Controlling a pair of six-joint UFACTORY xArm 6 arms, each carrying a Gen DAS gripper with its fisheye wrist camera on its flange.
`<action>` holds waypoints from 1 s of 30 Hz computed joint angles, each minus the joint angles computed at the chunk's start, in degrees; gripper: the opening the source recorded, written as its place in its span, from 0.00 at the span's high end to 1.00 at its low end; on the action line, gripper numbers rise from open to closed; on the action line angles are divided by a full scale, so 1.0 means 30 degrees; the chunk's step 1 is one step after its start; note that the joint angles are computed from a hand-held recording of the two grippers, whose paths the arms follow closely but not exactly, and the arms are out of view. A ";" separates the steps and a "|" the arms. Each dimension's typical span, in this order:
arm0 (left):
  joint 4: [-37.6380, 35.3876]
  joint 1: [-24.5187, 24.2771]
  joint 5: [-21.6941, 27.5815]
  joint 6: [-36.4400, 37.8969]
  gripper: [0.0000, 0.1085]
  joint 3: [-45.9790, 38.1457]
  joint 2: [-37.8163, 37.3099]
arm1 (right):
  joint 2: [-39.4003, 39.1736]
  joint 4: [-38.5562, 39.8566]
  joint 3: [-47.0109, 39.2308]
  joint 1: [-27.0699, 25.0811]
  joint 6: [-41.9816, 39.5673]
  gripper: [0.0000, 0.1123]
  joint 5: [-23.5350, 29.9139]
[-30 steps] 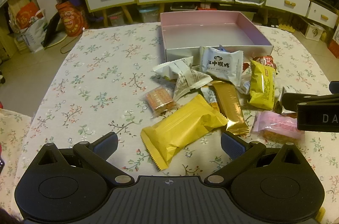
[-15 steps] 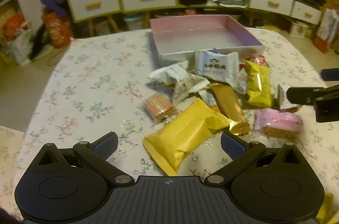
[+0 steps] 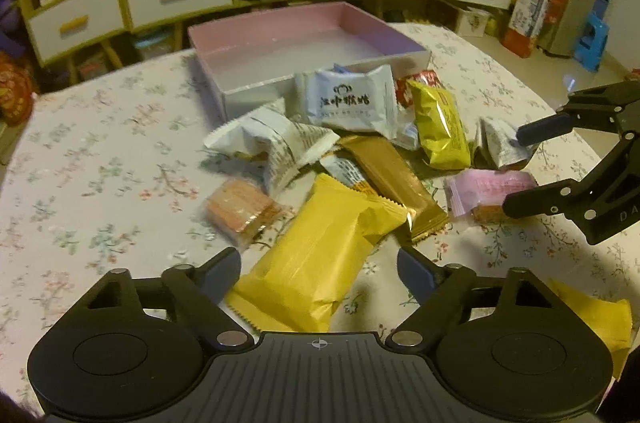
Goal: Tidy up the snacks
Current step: 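Grasp the yellow pastry pack with the left tool while the right grasps the pink cake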
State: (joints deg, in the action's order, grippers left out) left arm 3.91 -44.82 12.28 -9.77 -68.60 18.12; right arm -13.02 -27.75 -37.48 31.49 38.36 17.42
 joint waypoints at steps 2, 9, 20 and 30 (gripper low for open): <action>-0.0557 -0.0077 0.0314 0.0773 0.25 -0.0386 0.0377 | 0.0092 0.1065 -0.0010 0.0052 -0.1154 0.31 -0.0097; 0.0733 -0.0008 0.0538 0.0045 0.26 -0.0718 0.0792 | 0.0121 0.4626 0.0014 0.0550 -0.4962 0.43 0.0014; 0.4137 0.0320 0.0762 -0.2842 0.38 -0.1322 0.1593 | 0.1513 0.2861 -0.1023 0.1017 -0.3915 0.50 0.1457; 0.4501 0.0366 0.0222 -0.3720 0.58 -0.1031 0.1455 | 0.1546 0.0997 -0.1218 0.1029 -0.2339 0.73 0.1836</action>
State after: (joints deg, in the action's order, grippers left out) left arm 17.41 -43.72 12.95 -20.93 -71.70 22.49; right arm -8.39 -24.76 -41.13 34.58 31.35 22.93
